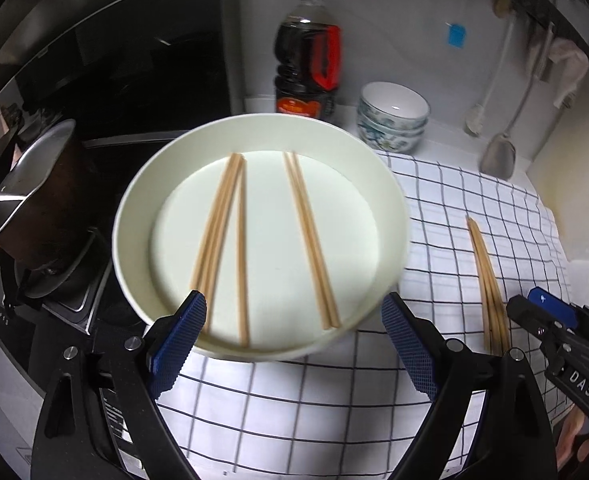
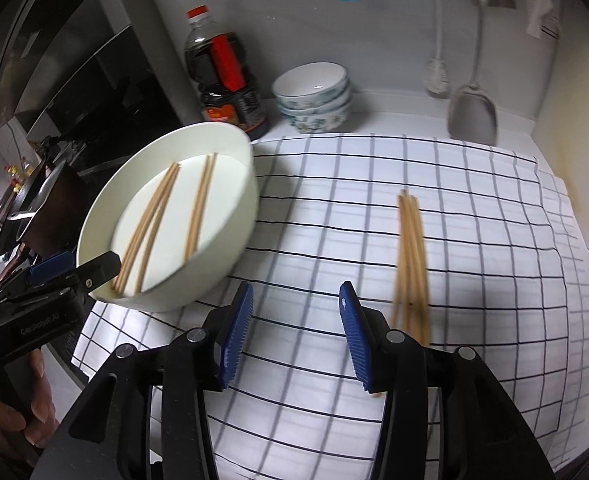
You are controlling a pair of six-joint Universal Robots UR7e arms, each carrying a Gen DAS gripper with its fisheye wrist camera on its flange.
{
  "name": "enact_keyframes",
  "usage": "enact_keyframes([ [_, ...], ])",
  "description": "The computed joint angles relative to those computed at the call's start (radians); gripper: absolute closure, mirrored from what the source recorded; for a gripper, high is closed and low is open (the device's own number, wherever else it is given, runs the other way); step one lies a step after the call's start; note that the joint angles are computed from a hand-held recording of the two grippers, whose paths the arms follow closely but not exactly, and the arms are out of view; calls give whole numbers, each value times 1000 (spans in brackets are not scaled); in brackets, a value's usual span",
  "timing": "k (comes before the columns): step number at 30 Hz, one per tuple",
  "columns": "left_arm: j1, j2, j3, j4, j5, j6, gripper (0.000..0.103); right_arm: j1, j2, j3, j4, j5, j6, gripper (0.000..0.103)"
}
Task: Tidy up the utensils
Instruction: 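Withdraw both grippers from the tray back to the chopstick bundle, then lower both open grippers onto the remaining chopstick bundle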
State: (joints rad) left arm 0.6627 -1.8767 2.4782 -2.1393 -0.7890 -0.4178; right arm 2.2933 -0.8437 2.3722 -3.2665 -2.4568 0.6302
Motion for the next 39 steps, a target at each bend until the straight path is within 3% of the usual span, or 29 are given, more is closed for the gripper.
enact_keyframes([
  [9, -74, 44, 51, -53, -69, -23, 11, -21, -38, 117, -32, -39, 63, 56],
  [15, -129, 110, 89, -146, -122, -17, 9, -39, -74, 197, -30, -66, 120, 56],
  [20, -157, 194, 119, -242, -158, -19, 9, -72, -72, 261, -98, -78, 123, 55],
  [23, -159, 257, 135, -309, -162, -17, 9, -99, -43, 283, -176, -74, 87, 56],
  [33, -157, 445, 201, -561, -140, 12, 9, -222, 136, 307, -572, -42, -165, 56],
  [39, -135, 510, 204, -629, -137, 16, 9, -279, 203, 295, -708, -22, -286, 56],
])
